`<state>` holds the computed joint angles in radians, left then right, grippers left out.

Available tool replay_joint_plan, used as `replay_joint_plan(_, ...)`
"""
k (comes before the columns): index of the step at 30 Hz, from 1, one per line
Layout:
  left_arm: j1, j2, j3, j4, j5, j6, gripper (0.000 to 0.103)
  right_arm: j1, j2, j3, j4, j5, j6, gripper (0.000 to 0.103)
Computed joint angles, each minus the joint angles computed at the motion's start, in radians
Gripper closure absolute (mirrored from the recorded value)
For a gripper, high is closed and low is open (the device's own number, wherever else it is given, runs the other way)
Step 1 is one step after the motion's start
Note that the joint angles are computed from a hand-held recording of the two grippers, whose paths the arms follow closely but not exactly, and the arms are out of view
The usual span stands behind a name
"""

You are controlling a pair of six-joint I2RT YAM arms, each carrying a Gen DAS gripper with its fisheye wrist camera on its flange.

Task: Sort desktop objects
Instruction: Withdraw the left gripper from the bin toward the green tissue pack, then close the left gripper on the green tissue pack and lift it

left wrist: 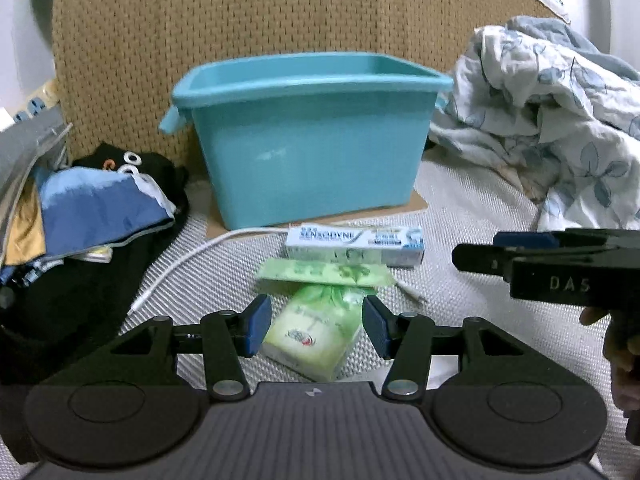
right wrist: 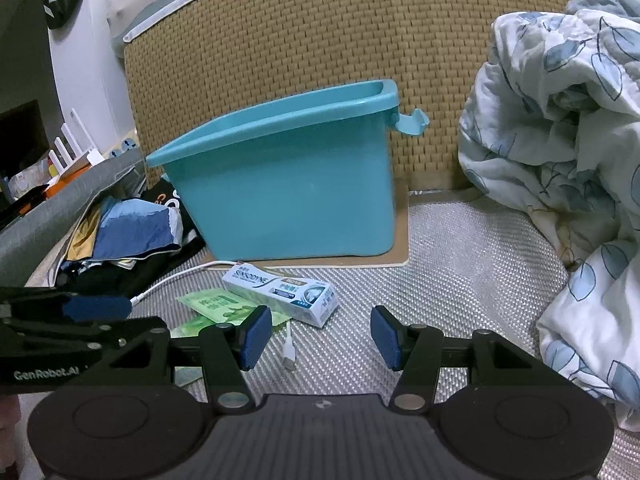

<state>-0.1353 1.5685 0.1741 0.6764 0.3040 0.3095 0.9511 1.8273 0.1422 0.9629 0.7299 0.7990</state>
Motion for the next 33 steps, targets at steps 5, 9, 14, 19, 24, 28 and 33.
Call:
replay_joint_plan(5,0.007,0.077,0.024,0.029,0.003,-0.004,0.042,0.003,0.008,0.009,-0.012,-0.002,-0.001,0.044)
replay_joint_plan(9,0.003,0.13,0.037,0.056,-0.01,0.012,0.042,0.008,0.006,0.016,-0.032,0.001,-0.009,0.044)
replay_joint_plan(14,0.0,0.179,0.062,0.063,-0.01,0.008,0.04,0.005,0.009,0.018,-0.029,-0.004,-0.012,0.044)
replay_joint_plan(19,-0.019,0.212,0.092,0.058,-0.023,-0.001,0.037,0.003,0.01,0.02,-0.031,-0.013,-0.013,0.044)
replay_joint_plan(24,-0.037,0.237,0.111,0.06,-0.041,-0.007,0.033,0.002,0.009,0.017,-0.029,-0.013,-0.013,0.044)
replay_joint_plan(28,-0.043,0.258,0.124,0.062,-0.048,-0.001,0.032,0.001,0.009,0.017,-0.028,-0.015,-0.012,0.044)
replay_joint_plan(33,-0.05,0.283,0.139,0.066,-0.06,0.002,0.03,0.002,0.008,0.018,-0.03,-0.016,-0.013,0.044)
